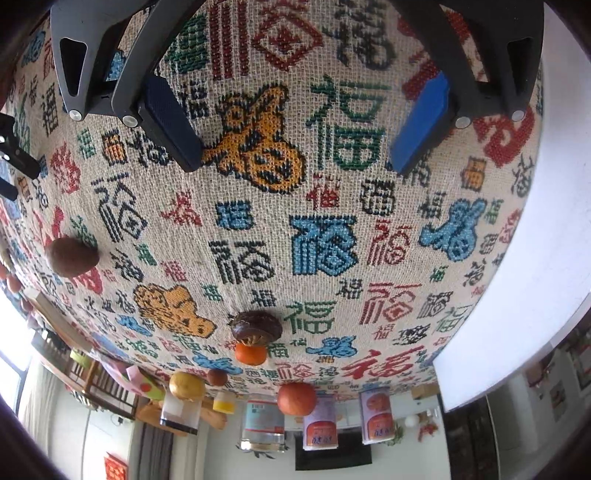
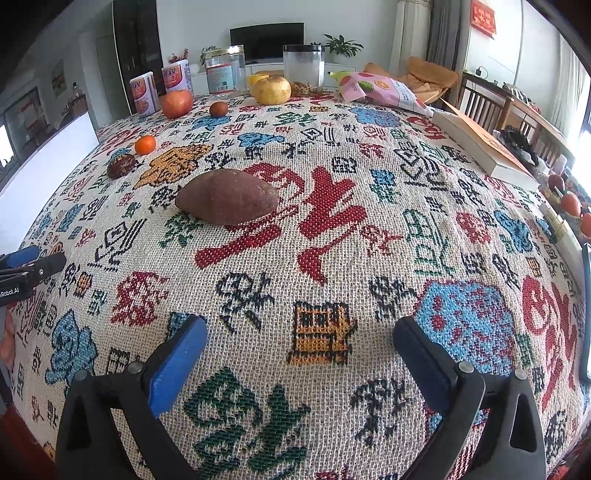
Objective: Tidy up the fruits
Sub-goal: 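Move the left tool toward the dark brown fruit beside the tangerine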
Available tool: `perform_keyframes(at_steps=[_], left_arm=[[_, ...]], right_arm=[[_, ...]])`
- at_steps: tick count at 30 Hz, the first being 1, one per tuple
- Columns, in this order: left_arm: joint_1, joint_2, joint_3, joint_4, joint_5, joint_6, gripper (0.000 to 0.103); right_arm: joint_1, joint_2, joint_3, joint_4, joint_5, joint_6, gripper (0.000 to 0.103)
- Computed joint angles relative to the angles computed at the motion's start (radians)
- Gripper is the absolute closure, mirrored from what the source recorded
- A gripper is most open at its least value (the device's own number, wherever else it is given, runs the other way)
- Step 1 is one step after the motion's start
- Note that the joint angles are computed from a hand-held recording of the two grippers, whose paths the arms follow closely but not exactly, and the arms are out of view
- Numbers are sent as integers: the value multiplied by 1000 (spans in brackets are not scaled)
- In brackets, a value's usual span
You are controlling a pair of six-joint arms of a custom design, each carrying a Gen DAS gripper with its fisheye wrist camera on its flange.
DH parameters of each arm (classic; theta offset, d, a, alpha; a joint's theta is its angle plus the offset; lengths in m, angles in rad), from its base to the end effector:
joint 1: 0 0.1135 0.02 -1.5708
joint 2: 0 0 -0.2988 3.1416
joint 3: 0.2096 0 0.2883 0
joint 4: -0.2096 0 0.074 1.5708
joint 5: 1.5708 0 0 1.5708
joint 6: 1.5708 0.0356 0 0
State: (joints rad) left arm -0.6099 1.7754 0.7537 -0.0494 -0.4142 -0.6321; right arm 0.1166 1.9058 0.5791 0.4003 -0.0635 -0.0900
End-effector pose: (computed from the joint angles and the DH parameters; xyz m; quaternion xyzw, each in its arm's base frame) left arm 0.2788 -0.1773 0.1033 -0.0614 0.9476 0.0212 0.3127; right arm 0.3080 0.0384 0.0490 -0.1078 0.9420 0.0343 0.3161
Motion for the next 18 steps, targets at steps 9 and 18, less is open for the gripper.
perform_keyframes(at_steps=[9, 18], left_arm=[[1, 0, 0, 1, 1, 1, 0], [1, -1, -2, 3, 1, 1, 0]], right_arm=[[-1, -7, -11, 2, 1, 0, 1], [15, 4, 57, -84, 16, 8, 1]])
